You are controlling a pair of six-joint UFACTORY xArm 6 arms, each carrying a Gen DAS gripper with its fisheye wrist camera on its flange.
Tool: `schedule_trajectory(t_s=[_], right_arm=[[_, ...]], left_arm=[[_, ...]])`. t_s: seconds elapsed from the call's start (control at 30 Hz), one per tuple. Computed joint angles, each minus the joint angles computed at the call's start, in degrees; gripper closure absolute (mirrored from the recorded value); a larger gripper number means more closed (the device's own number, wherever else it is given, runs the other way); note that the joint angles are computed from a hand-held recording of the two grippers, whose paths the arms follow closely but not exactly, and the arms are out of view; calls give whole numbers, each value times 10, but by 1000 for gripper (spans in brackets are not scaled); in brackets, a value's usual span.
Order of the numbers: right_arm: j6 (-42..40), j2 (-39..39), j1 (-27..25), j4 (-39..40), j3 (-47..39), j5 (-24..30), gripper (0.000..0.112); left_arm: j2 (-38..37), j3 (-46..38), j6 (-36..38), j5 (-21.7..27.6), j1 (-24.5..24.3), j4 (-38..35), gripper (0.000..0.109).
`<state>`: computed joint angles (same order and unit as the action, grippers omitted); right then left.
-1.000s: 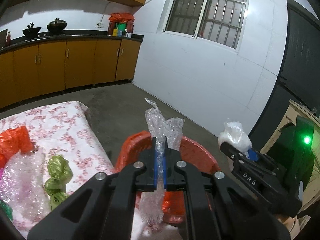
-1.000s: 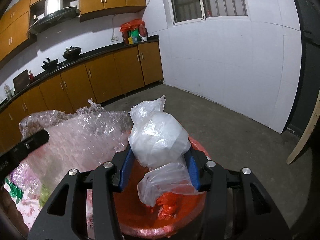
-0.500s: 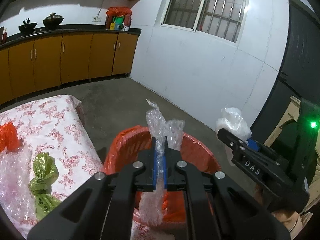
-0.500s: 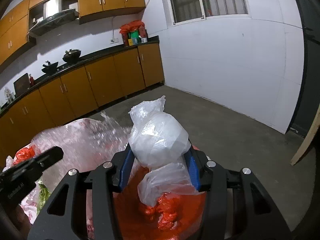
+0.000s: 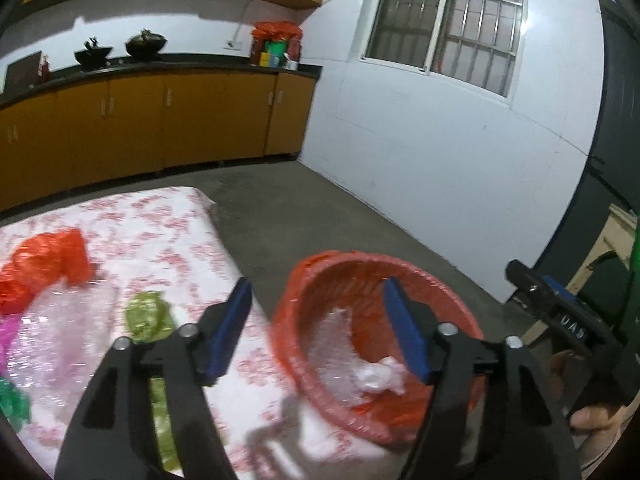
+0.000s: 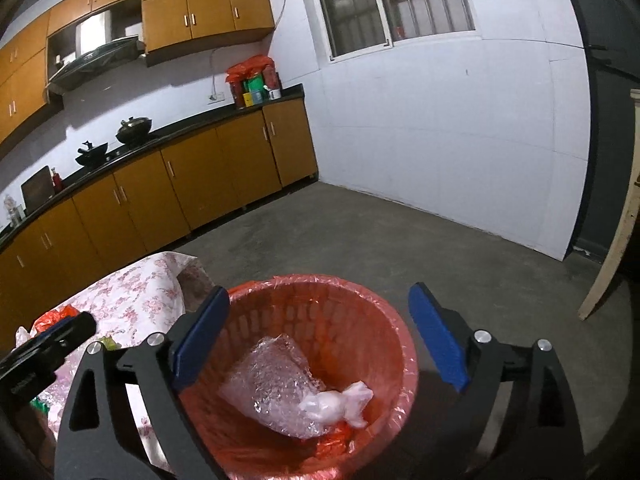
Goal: Collect trash
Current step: 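Release the bubble wrap into the basket and return the left tool to the table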
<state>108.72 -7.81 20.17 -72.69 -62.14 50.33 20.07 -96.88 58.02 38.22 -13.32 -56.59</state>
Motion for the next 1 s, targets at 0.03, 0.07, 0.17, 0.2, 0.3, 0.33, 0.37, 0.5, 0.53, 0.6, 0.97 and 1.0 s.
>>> schedule_trajectory(t_s=[0.03,0.07,0.17,0.2,0.3,0.33,0.37,0.5,0.53,0.6,0.97,1.0], right_arm=[[-5,2,4,3,-4,7,22],[-10,4,9,6,-8,15,21],[-29,15,29,11,-23,42,20],[-36,19,34,13,-29,45,19],[-62,35,46,18,-49,45,19],[-72,43,50,21,-59,45,19],[-77,47,54,22,-62,45,19],[-92,78,70,26,-98,45,17],[-96,86,73,28,-107,41,16],[-102,99,78,30,-122,36,16],[-187,219,98,73,-255,-29,19],[-207,241,100,83,-281,-36,22]], left_arm=[[-6,7,6,-6,3,-2,34],[-14,19,13,-14,6,-4,31],[-44,59,46,-44,19,-18,24],[-54,72,57,-54,24,-23,23],[-75,104,84,-82,42,-31,19],[-81,112,88,-90,47,-30,18],[-85,118,92,-95,55,-30,18],[-92,133,95,-117,87,-23,17],[-91,135,95,-123,98,-20,17],[-86,135,97,-140,119,-16,17],[-37,103,-12,-181,215,75,17],[-33,99,-17,-178,222,77,17]])
